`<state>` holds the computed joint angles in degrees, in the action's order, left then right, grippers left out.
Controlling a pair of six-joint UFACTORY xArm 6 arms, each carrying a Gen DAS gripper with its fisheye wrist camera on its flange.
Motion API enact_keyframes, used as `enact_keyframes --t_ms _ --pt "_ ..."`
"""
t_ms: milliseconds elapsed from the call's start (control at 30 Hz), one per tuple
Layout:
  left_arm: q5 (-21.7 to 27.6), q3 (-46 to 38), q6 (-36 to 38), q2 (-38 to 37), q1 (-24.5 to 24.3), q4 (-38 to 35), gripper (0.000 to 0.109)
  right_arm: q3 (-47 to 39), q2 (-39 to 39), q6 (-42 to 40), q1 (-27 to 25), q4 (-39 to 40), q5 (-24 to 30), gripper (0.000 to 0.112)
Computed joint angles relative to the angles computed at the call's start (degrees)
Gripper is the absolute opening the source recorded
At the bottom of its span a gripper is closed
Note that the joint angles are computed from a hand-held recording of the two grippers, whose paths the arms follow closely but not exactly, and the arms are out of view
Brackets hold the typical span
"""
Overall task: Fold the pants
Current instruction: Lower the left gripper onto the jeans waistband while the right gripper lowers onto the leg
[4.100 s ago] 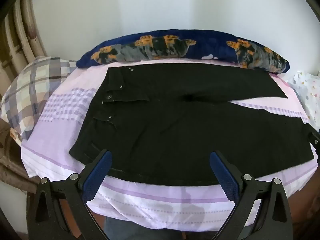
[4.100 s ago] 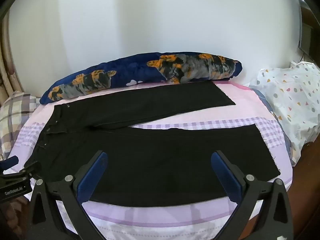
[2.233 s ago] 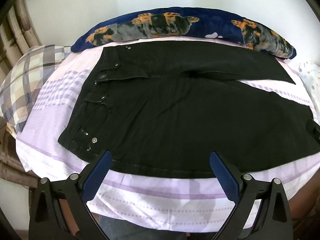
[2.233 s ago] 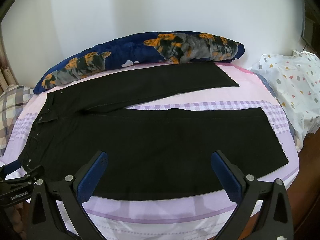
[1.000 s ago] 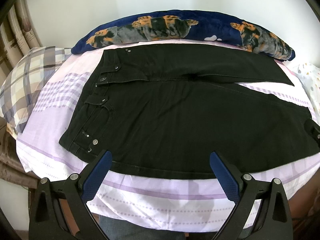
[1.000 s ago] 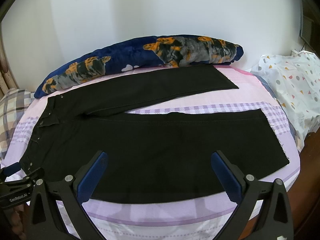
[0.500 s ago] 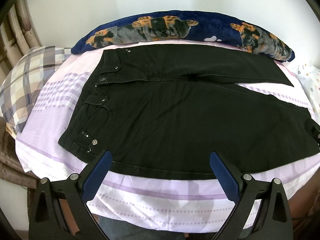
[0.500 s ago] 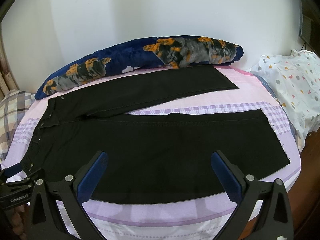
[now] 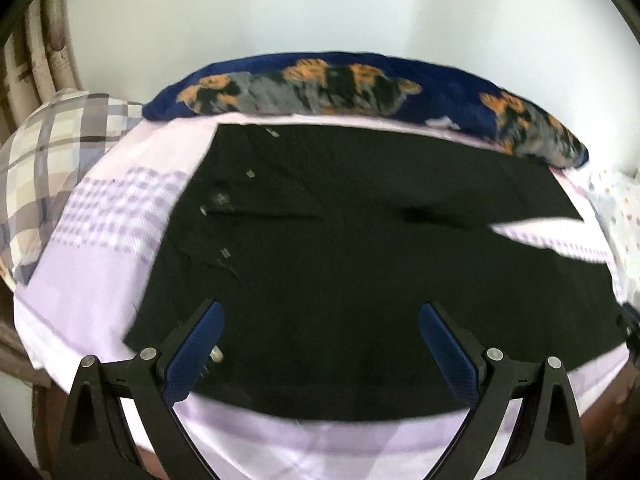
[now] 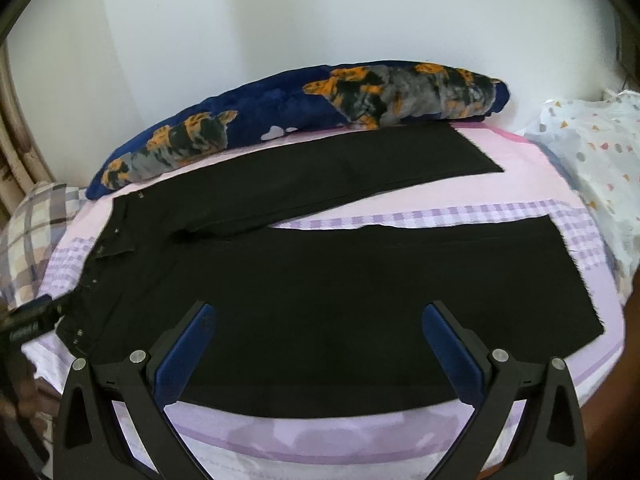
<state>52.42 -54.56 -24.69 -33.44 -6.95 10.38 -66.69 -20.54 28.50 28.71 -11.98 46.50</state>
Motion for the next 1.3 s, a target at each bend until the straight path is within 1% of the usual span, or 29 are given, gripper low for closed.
enact_keyframes --t_ms 67,133,200,233,267,367,400,433,467,500,567,667,767,867,967,1100,1233,1300 --pt "-1.30 -1.51 4.38 2.34 3.92 -3.26 0.098 -1.07 1.08 -1.67 -0.60 2.57 -0.06 0.103" --pt "-2.89 -3.33 10.21 5.12 8.16 -8.84 0.097 -2.43 2.55 -2.81 -1.22 5.13 -1.08 0.103" --pt "-3.89 -5.41 14.27 8.03 11.46 -12.44 0.091 -4.33 4.63 -3.58 -1.72 7.31 -2.13 0.103" --pt "-4.30 -6.92 17.45 9.98 13.28 -15.63 0.084 -5.31 5.81 -3.76 -1.91 8.32 -2.84 0.103" --pt "-4.42 -8.36 20.09 11.78 14.82 -18.55 0.079 -6.04 6.67 -4.11 -2.04 9.40 -3.24 0.103" --pt "-3.02 -14.25 26.75 18.30 19.18 -27.44 0.069 -9.85 10.85 -5.42 -2.19 13.43 -3.51 0.103" --pt "-2.30 -16.37 29.08 20.61 20.58 -31.02 0.068 -11.06 12.18 -5.69 -2.13 13.99 -3.44 0.103" --pt "-1.44 -18.70 30.60 23.14 21.87 -34.15 0.064 -12.90 14.10 -5.49 -1.88 13.81 -3.04 0.103" --pt "-0.63 -20.72 31.36 25.37 23.03 -36.70 0.059 -14.16 15.46 -5.72 -1.68 14.01 -2.85 0.103" --pt "0.72 -23.56 32.25 28.57 24.56 -40.11 0.057 -15.56 16.95 -6.03 -1.44 14.28 -2.57 0.103" --pt "2.47 -27.28 32.07 32.99 26.16 -43.12 0.050 -17.77 19.40 -6.48 -1.05 14.72 -1.74 0.103" --pt "4.59 -32.48 32.08 39.52 28.20 -46.31 0.045 -21.11 23.13 -7.18 -0.58 16.00 -0.43 0.103" --pt "6.09 -36.13 31.88 44.39 29.40 -47.72 0.044 -24.49 26.66 -7.61 -0.08 16.08 0.95 0.103" --pt "6.72 -38.45 31.66 47.62 29.84 -47.93 0.044 -27.87 29.94 -7.80 0.30 15.37 2.20 0.103" --pt "7.18 -40.66 33.45 49.94 30.12 -50.45 0.044 -30.79 32.78 -8.18 0.45 15.72 3.10 0.103" --pt "10.34 -46.83 34.26 54.73 30.21 -51.80 0.043 -34.66 36.27 -8.95 0.70 16.41 4.15 0.103" --pt "13.39 -53.01 34.13 59.21 30.37 -51.98 0.034 -39.38 39.97 -11.21 0.87 17.60 5.67 0.103" --pt "13.80 -55.09 34.59 60.64 30.18 -51.93 0.033 -42.53 42.20 -13.30 0.75 18.39 6.75 0.103"
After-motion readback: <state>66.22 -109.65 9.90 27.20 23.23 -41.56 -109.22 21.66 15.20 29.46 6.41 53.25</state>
